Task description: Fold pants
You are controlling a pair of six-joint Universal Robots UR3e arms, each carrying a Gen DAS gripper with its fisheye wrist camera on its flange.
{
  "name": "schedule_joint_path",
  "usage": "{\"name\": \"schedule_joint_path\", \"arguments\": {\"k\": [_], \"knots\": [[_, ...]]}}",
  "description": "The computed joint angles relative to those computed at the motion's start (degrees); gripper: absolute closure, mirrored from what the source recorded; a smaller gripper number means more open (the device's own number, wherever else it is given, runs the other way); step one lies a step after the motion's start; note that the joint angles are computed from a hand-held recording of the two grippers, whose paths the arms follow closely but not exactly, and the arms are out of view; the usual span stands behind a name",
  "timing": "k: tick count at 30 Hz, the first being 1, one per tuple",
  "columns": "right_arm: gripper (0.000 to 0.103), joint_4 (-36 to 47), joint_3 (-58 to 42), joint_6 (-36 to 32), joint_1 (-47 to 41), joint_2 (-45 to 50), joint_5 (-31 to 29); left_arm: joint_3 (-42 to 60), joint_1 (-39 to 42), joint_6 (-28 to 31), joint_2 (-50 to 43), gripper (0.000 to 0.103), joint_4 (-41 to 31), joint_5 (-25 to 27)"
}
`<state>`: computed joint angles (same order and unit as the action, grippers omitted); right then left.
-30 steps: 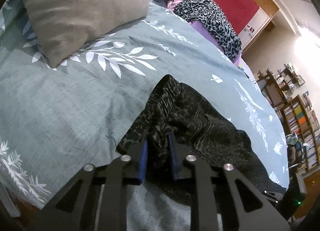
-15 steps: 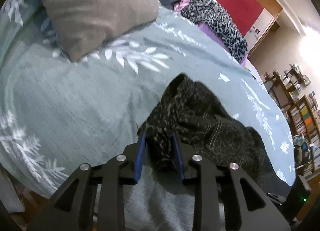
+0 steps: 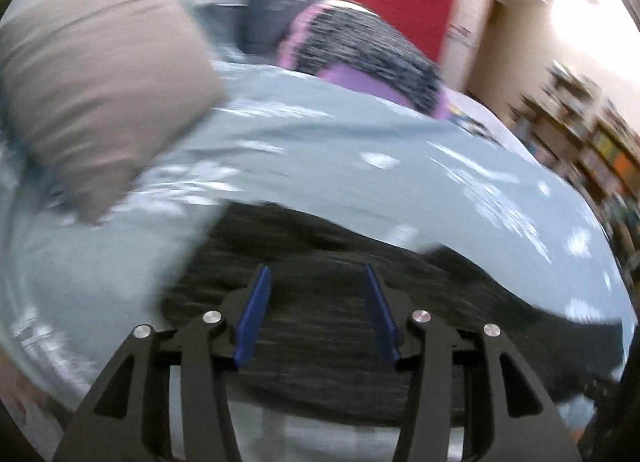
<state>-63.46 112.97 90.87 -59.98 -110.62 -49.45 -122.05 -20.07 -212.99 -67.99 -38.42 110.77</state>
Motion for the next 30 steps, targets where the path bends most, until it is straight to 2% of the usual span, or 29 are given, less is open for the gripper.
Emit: {"name": "schedule_joint_path", "arguments": {"k": [4,6,11,14,19,23,30], "knots": [[0.058,-0.37,-1.72,-2.56,-12.97,4.10,-1.36,10.27,-7.07,0.06,-17.42,0.054,6.17,-3.03],[0.058,-1.70,-3.11,-1.58,-17.20,7.43,-1.03,16.10,-9.71,0.69,-24.57,0.054,7.40,-4.38],[0.058,-9.84,-8.78,4.91,-23.69,17.41,1.43,29.24,-14.14,2.30,-37.33,0.053,5.81,-6.45],[0.058,-20.73,-8.61,12.57,-25.80,20.56,3.87,36.16,-17.30,2.37,-43.94,0.052,2.82,-4.69],[0.058,-31.30,-11.05,21.12,-27.85,27.14,6.70,40.64,-18.86,2.03,-48.99,0.052,-0.68,-7.08],[0.058,-39.51,-12.07,29.35,-27.93,30.65,8.01,43.45,-20.19,3.23,-51.62,0.051,-3.21,-5.92],[0.058,-41.16,-21.94,39.15,-28.84,41.32,10.34,44.46,-20.30,2.61,-52.95,0.046,-4.59,-6.41]]}}
